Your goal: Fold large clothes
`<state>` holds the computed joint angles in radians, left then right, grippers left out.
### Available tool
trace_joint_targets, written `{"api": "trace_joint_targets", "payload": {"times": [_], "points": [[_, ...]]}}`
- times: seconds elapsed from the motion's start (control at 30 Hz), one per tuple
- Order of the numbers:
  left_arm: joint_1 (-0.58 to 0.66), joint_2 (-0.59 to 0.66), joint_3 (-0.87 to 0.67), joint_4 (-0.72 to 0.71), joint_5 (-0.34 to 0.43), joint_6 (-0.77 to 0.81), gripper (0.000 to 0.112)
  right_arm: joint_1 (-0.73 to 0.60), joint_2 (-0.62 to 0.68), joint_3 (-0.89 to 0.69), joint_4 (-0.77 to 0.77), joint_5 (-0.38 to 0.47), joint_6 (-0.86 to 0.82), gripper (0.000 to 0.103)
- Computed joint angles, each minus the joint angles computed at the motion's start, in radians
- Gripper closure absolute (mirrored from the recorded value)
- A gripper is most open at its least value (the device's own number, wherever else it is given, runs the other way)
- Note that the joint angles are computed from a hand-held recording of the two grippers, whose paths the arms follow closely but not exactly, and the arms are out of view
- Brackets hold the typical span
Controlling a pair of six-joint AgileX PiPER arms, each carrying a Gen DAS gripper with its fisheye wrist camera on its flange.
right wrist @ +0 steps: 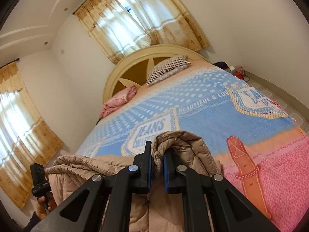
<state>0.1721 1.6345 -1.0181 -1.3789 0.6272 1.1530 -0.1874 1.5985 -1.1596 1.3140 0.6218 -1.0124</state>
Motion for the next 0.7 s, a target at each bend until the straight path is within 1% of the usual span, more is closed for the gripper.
{"api": "trace_joint_targets", "payload": {"times": [0.2,0.27,0.3,0.33,0.37,0.4,0.47,0.57,0.6,0.7], "points": [[-0.012,0.139,-0.097,0.063,-0.023,-0.071,0.103,0.054,0.166,-0.141,-0.101,-0.059,0.092,0.095],[-0.013,0.182,-0.122,0.101,-0.033,-0.116,0.1,0.077,0.236,-0.2,-0.148,-0.078,0.139,0.095],[-0.015,0.2,-0.134,0.126,-0.039,-0.149,0.096,0.091,0.26,-0.218,-0.173,-0.097,0.16,0.095],[-0.015,0.213,-0.144,0.143,-0.039,-0.175,0.095,0.105,0.285,-0.239,-0.2,-0.111,0.183,0.095],[-0.012,0.224,-0.156,0.159,-0.032,-0.208,0.094,0.118,0.315,-0.265,-0.23,-0.126,0.213,0.095],[-0.001,0.231,-0.166,0.173,-0.009,-0.243,0.093,0.124,0.334,-0.28,-0.244,-0.132,0.23,0.095],[0.014,0.221,-0.162,0.159,0.017,-0.237,0.089,0.144,0.381,-0.32,-0.3,-0.159,0.284,0.095],[0.032,0.196,-0.169,0.21,0.046,-0.277,0.082,0.162,0.426,-0.366,-0.361,-0.176,0.341,0.095],[0.04,0.186,-0.171,0.228,0.061,-0.288,0.08,0.167,0.433,-0.374,-0.376,-0.179,0.356,0.095],[0.066,0.174,-0.189,0.281,0.115,-0.325,0.076,0.174,0.452,-0.389,-0.382,-0.185,0.368,0.095]]}}
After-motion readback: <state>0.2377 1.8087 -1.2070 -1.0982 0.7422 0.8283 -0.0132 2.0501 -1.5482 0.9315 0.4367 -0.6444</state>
